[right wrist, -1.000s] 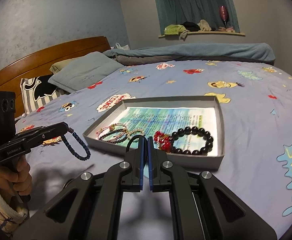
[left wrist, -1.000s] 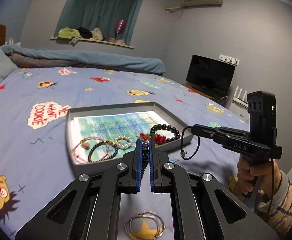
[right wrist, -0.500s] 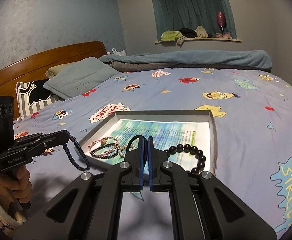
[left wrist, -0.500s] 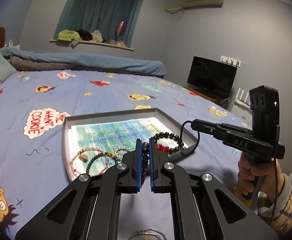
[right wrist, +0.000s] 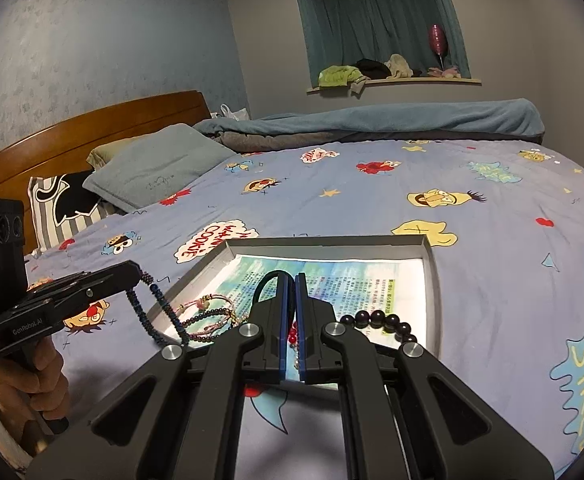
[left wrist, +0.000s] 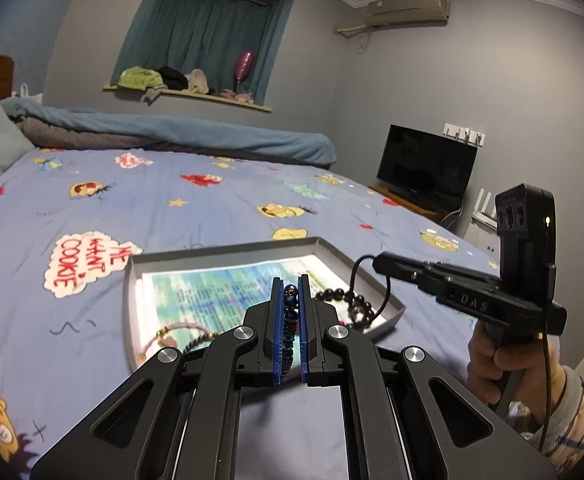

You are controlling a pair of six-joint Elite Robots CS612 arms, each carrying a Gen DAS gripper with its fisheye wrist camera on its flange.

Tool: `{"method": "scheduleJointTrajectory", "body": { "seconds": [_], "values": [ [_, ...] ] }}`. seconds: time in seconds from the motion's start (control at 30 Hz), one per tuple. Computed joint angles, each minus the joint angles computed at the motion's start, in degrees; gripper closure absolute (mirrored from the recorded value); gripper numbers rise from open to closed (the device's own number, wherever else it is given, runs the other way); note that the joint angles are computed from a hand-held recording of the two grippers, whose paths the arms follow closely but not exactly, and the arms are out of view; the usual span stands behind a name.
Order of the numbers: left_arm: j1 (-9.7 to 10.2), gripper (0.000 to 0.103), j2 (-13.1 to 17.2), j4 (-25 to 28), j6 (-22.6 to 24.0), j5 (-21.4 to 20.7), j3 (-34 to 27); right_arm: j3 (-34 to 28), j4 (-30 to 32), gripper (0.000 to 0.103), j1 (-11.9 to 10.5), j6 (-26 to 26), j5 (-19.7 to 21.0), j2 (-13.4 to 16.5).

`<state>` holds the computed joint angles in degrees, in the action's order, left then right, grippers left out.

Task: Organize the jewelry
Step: 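Carry the blue bead bracelet and black cord bracelet into the gray box while opening both tools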

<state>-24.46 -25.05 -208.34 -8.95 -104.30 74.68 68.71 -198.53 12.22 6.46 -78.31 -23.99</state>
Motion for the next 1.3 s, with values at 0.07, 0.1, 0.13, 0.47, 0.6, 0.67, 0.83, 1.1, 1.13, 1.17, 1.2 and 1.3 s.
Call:
{"method": "scheduleJointTrajectory", "body": {
  "seconds": [0.07, 0.1, 0.13, 0.47, 0.6, 0.67, 0.83, 1.1, 1.13, 1.17, 1.2, 1.3],
  "values": [
    [0.1, 0.096, 0.4, 0.5, -0.4, -0.1, -1.0, -0.6, 0.6, 0.1, 0.0, 0.2, 0.2, 0.3],
    [0.13, 0.096, 0.6, 0.8, -0.5, -0.1, -1.6, -1.0, 1.1, 0.1, 0.0, 0.4, 0.3, 0.5],
    [0.12, 0.096, 0.8, 1.1, -0.4, 0.0, -2.0, -1.3, 1.5, 0.099, 0.0, 0.5, 0.3, 0.7],
    [0.09, 0.096, 2.4, 6.8, -0.2, 1.1, -5.2, -5.7, 8.8, 0.099, 0.2, 0.1, -1.3, 2.9],
    [0.05, 0.096, 2.6, 9.7, -0.1, 2.6, -5.6, -5.9, 9.9, 0.1, 0.1, 1.1, -2.6, 3.2],
    [0.06, 0.096, 2.6, 10.6, -0.2, 3.2, -5.7, -5.8, 9.8, 0.099, 0.0, 1.9, -2.9, 3.2],
    [0.14, 0.096, 2.7, 12.8, -0.2, 4.5, -5.7, -5.7, 10.5, 0.099, -0.3, 2.6, -3.4, 3.2],
    [0.1, 0.096, 2.7, 15.0, 0.1, 6.0, -5.9, -5.5, 11.5, 0.099, -0.7, 3.2, -3.5, 3.2],
    [0.13, 0.096, 2.6, 15.2, 0.1, 6.0, -5.9, -5.5, 11.5, 0.099, -0.7, 3.3, -3.4, 3.1],
    [0.14, 0.096, 2.6, 15.5, 0.1, 6.0, -5.9, -5.4, 11.7, 0.099, -0.8, 3.4, -3.3, 3.1],
    [0.21, 0.096, 2.6, 16.2, 0.1, 6.1, -5.9, -5.2, 11.9, 0.099, -0.8, 3.4, -3.3, 3.0],
    [0.4, 0.096, 2.6, 18.3, -0.6, 6.1, -6.3, -5.2, 12.8, 0.099, -0.9, 3.2, -3.2, 2.9]
  ]
}}
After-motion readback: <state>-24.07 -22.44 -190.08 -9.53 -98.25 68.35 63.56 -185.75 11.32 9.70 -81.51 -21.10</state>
